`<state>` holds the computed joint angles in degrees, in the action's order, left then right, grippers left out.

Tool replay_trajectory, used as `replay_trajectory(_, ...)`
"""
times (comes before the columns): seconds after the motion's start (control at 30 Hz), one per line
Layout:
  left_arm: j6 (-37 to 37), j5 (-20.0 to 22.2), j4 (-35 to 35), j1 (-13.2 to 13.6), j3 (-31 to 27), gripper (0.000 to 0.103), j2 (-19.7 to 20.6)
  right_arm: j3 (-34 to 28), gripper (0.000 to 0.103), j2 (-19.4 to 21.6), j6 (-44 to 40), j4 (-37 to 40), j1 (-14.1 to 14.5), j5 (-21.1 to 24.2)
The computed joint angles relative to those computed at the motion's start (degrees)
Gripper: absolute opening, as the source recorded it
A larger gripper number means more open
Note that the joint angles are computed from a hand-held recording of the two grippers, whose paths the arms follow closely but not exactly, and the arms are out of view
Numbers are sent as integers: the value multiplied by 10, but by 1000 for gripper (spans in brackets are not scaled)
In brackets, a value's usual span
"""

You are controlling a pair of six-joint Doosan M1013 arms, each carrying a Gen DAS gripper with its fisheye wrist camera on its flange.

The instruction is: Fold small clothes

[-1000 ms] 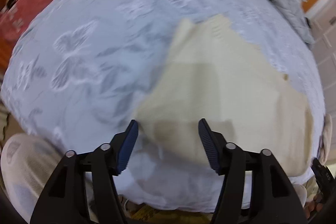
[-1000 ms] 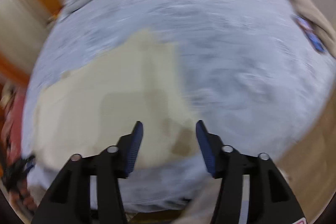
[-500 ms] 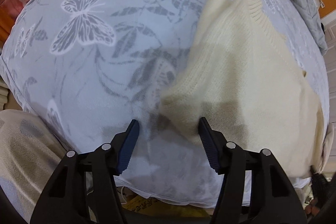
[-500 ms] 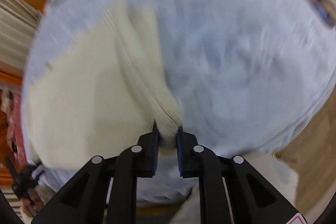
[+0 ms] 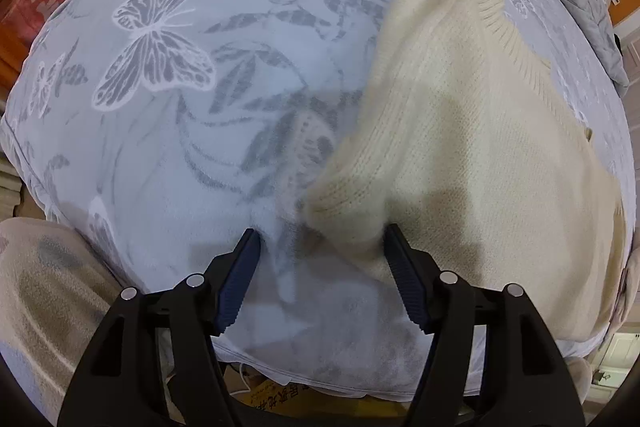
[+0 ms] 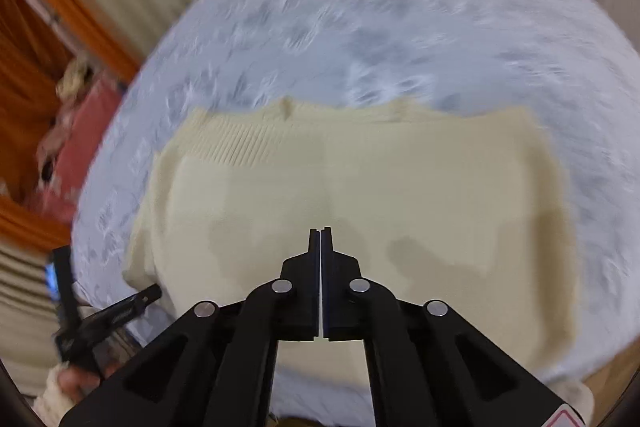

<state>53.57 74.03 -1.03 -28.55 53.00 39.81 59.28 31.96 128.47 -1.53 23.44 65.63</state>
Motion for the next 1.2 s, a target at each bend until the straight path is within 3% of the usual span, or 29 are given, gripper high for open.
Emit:
replay_trajectory(0.07, 6, -3, -6, 2, 1, 64, 0, -34, 0, 45, -10, 15, -4, 64)
replay_trajectory(0.1, 10, -6, -9, 3, 2, 65, 0, -35, 0, 56, -15, 20, -4, 74)
replay_trajectory(0.13, 14, -9, -12, 5, 5, 65, -1, -26, 0, 56, -13, 2, -2, 54)
replay_trajectory(0.2, 12, -21, -36, 12, 12, 66, -7, -29, 0, 56, 0, 7, -4, 57)
replay_trajectory(0.27, 5, -73, -84, 25, 33, 69, -21, -30, 0, 57, -11, 5, -3, 60)
replay_trajectory(0.33, -28, -129, -134, 40, 53, 85, -28, -21, 0, 51, -20, 5, -3, 56)
replay_trajectory(0.4, -40, -115, -174, 50, 38, 89, -9, -18, 0, 50, -14, 13, -5, 54)
replay_trajectory(0.47, -45, -101, -161, 49, 21, 89, 2, -15, 0, 47, -10, 18, -6, 52)
replay_trajectory(0.5, -42, -85, -143, 44, 4, 73, 10, -23, 0, 52, -12, 18, -6, 56)
replay_trajectory(0.53, -19, -86, -148, 43, -3, 49, 12, -22, 0, 51, -11, 17, -5, 55)
replay_trajectory(0.57, 2, -80, -168, 43, -12, 34, 17, -25, 0, 52, -11, 17, -4, 56)
replay_trajectory(0.6, -8, -75, -158, 42, -19, 28, 16, -24, 0, 52, -11, 18, -5, 53)
replay_trajectory(0.7, -2, -106, -150, 35, -18, 23, -2, 8, 1, 27, 14, 31, -9, 2)
replay_trajectory(0.73, 11, -115, -147, 30, -22, 22, -9, 34, 11, 6, 31, 32, -10, -31)
replay_trajectory(0.77, 27, -118, -142, 25, -32, 21, -12, 51, 13, -9, 41, 30, -10, -51)
replay_trajectory(0.9, 129, -119, -113, -19, -104, 19, -8, 142, 13, -85, 75, 46, -18, -137)
replay_trajectory(1.03, 228, -80, -131, -64, -200, 18, 34, 222, 15, -161, 134, 16, -28, -177)
replay_trajectory(1.17, 262, 0, -127, -103, -309, 18, 103, 288, 17, -214, 186, 4, -42, -194)
replay_trajectory(1.2, 260, 37, -119, -112, -350, 18, 132, 302, 17, -223, 200, -1, -44, -193)
